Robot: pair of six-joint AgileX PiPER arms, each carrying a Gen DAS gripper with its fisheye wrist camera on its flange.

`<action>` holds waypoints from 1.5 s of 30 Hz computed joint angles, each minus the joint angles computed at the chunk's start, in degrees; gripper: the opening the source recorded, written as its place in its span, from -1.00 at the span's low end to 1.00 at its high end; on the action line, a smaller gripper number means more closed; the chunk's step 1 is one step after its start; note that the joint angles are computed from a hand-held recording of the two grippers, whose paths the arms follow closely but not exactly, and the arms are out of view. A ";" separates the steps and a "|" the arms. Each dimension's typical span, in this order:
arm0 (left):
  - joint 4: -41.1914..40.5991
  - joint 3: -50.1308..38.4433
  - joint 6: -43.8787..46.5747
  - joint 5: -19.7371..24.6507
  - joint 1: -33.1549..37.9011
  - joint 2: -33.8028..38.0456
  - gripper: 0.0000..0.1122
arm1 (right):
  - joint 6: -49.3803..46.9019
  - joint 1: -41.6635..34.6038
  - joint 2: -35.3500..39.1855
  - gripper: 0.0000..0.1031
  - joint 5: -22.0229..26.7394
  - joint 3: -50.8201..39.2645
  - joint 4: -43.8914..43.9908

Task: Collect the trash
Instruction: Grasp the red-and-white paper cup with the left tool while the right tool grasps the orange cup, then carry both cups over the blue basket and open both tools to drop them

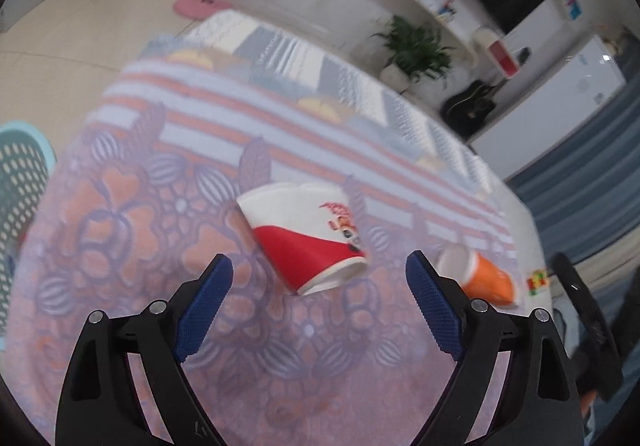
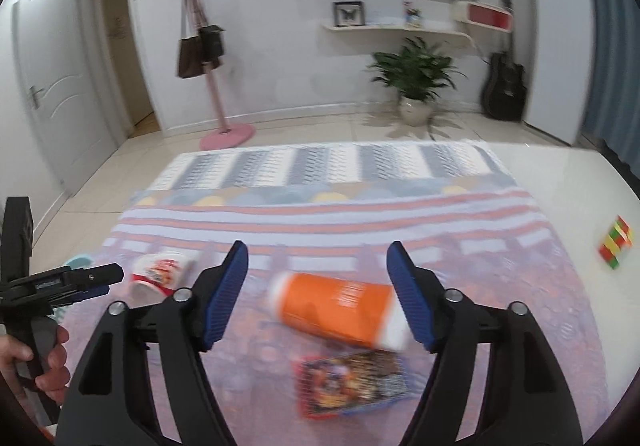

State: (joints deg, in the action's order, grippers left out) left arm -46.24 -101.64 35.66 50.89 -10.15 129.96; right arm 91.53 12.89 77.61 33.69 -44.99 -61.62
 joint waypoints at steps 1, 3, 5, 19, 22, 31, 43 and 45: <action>2.42 -0.45 -2.23 -1.55 -1.34 0.87 0.54 | 0.17 -1.85 -0.65 0.42 -1.37 1.75 -0.09; 5.32 -1.41 -4.87 -2.67 -2.84 1.82 0.54 | 0.00 -3.26 -0.47 0.48 -2.90 2.98 0.26; 7.82 -2.34 -7.80 -3.75 -4.32 2.98 0.54 | -1.10 -4.60 0.53 0.48 -4.77 3.69 1.27; 20.24 -2.09 -14.36 -10.10 -8.21 2.34 0.06 | 1.01 -7.16 2.23 0.49 -11.85 7.91 2.02; 18.11 -0.10 -11.69 -11.48 -7.76 1.52 0.06 | -0.55 -7.11 3.51 0.47 -13.64 7.56 2.98; 9.55 7.39 -1.92 -15.02 -5.52 -1.92 0.06 | 1.21 -4.15 7.60 -0.52 -17.66 5.59 1.02; -6.48 14.08 15.29 -15.25 1.87 -7.56 0.05 | 5.64 10.93 10.50 -0.89 -5.95 -2.81 -6.93; -7.90 14.62 17.07 -14.63 3.25 -8.81 0.05 | 4.30 12.56 11.05 -0.89 -5.17 -4.82 -6.49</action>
